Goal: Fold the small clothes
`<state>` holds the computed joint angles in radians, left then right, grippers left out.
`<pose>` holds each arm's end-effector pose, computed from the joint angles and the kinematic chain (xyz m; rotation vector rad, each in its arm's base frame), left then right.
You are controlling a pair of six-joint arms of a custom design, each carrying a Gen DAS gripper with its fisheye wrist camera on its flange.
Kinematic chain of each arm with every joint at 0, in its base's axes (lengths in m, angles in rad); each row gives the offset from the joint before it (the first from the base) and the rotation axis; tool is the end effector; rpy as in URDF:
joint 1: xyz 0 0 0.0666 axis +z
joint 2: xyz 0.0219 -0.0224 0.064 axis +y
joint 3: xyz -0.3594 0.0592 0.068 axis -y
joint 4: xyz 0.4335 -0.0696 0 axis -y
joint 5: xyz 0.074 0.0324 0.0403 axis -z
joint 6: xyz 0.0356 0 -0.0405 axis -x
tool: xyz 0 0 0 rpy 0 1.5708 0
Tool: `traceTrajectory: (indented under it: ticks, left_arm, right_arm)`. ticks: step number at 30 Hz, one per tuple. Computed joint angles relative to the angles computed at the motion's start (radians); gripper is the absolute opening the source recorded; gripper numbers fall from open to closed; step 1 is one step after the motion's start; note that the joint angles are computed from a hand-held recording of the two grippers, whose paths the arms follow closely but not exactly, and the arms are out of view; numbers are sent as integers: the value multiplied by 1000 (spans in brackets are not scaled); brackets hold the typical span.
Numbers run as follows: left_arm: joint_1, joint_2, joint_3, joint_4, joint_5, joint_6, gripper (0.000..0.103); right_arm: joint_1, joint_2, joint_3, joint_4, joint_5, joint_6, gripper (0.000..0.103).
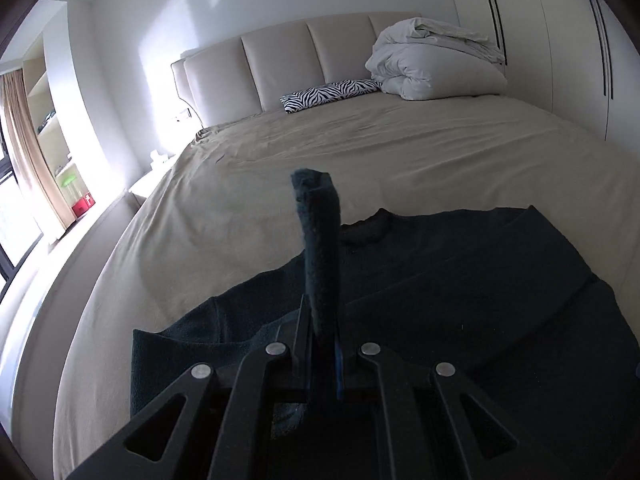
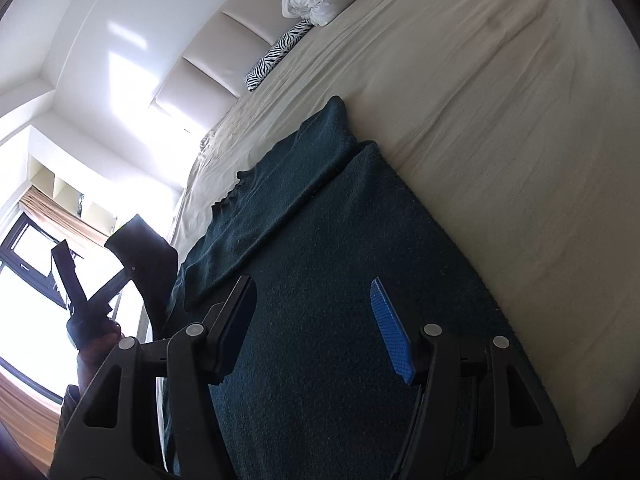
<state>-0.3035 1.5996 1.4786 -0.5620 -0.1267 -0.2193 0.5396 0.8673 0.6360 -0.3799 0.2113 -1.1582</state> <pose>0.5883 -0.1800 0.3664 0.5155 2.1892 0.0975 0.3062 0.1742 0.2867 0.8065 2.1143 0.7241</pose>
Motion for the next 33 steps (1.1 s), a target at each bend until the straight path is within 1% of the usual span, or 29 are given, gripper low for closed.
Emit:
traceTrajectory:
  ticks: [2, 4, 7, 10, 13, 14, 15, 16, 17, 18, 19, 20, 25, 27, 29, 30, 33]
  left_arm:
    - [-24, 3, -23, 15, -16, -25, 8]
    - [-39, 23, -21, 9, -32, -43, 8]
    - [-38, 44, -32, 19, -51, -68, 9]
    - [-34, 54, -39, 18, -53, -55, 9]
    - [-40, 63, -41, 18, -55, -38, 14]
    - [-43, 63, -45, 12, -58, -36, 21]
    - [-45, 66, -42, -3, -60, -37, 41]
    - [-45, 59, -51, 2, -63, -36, 59]
    - [-45, 44, -72, 25, -67, -38, 65]
    - [-43, 26, -91, 42, -64, -38, 73]
    - [-37, 8, -107, 50, -51, -34, 79]
    - [-30, -9, -122, 53, -35, -27, 81]
    - [23, -100, -189, 46, 48, 0, 82]
    - [59, -138, -216, 34, 93, 21, 84]
    - [103, -173, -243, 35, 140, 36, 85]
    - [126, -186, -253, 36, 159, 38, 88]
    - [212, -199, -252, 26, 233, 69, 88]
  right_arm:
    - [-9, -8, -13, 9, -4, -8, 58]
    - [-15, -12, -19, 19, -7, -9, 58]
    - [-18, -10, -19, 27, -9, -4, 58]
    - [-18, -3, -18, 32, -12, -7, 58]
    - [-15, 8, -12, 34, -13, -5, 58]
    - [-13, 11, -9, 34, -13, -4, 58]
    - [-11, 14, -7, 33, -14, -5, 58]
    - [-8, 13, -5, 28, -12, -6, 58]
    - [-4, 16, -1, 23, -8, -5, 58]
    - [1, 18, 3, 16, 0, -5, 58]
    - [6, 16, 6, 12, 9, -4, 58]
    - [7, 20, 11, 9, 11, 0, 58]
    - [3, 51, 53, -7, 1, 39, 58]
    - [-4, 77, 89, -12, -13, 74, 58]
    - [-14, 115, 137, -16, -38, 124, 58]
    - [-22, 148, 173, -19, -57, 150, 58]
    - [-49, 273, 301, -24, -145, 228, 58]
